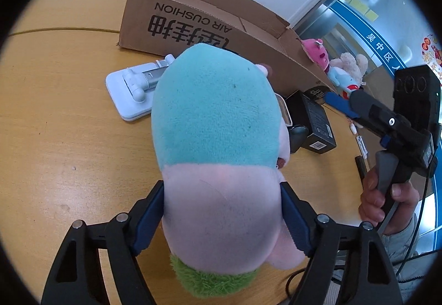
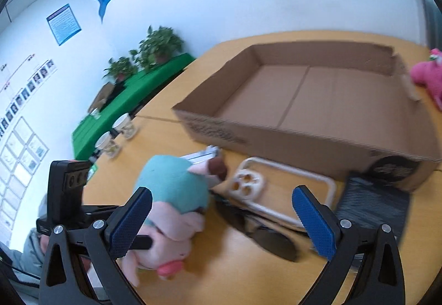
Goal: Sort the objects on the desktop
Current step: 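Grasp the teal-and-pink plush pig with the right tool while the left tool grips it too, then carry the plush pig with both tools and lower it into the cardboard box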
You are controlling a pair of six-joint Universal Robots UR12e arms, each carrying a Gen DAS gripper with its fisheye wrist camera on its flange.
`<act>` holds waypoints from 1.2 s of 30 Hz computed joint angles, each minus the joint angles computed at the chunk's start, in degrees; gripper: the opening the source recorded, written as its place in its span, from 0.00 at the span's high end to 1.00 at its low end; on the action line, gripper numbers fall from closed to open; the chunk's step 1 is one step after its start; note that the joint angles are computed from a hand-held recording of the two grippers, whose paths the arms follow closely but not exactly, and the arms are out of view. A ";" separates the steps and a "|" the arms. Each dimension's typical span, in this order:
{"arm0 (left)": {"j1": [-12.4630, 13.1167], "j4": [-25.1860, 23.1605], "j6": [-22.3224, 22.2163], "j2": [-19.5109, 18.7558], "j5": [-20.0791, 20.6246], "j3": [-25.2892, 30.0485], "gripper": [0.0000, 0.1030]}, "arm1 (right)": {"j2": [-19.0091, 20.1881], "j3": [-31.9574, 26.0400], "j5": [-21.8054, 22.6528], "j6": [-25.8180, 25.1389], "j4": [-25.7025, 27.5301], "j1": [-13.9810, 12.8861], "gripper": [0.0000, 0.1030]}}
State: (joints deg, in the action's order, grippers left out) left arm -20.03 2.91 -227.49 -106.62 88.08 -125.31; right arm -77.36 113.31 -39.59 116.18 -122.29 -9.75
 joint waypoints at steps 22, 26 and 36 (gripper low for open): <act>-0.16 5.69 11.52 0.33 3.76 4.10 0.37 | -2.40 0.55 -0.11 -6.61 4.43 4.53 0.24; 1.20 5.88 20.75 0.08 4.60 9.39 0.37 | -2.27 -2.99 5.15 -4.60 0.32 3.56 0.24; 5.81 7.17 35.81 -1.64 3.64 22.11 0.37 | 1.36 -16.14 13.72 9.72 -14.09 4.12 0.24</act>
State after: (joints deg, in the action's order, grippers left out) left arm -14.22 10.08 -191.67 -108.26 91.72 -103.20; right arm -76.00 97.17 -25.87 125.89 -136.38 -5.62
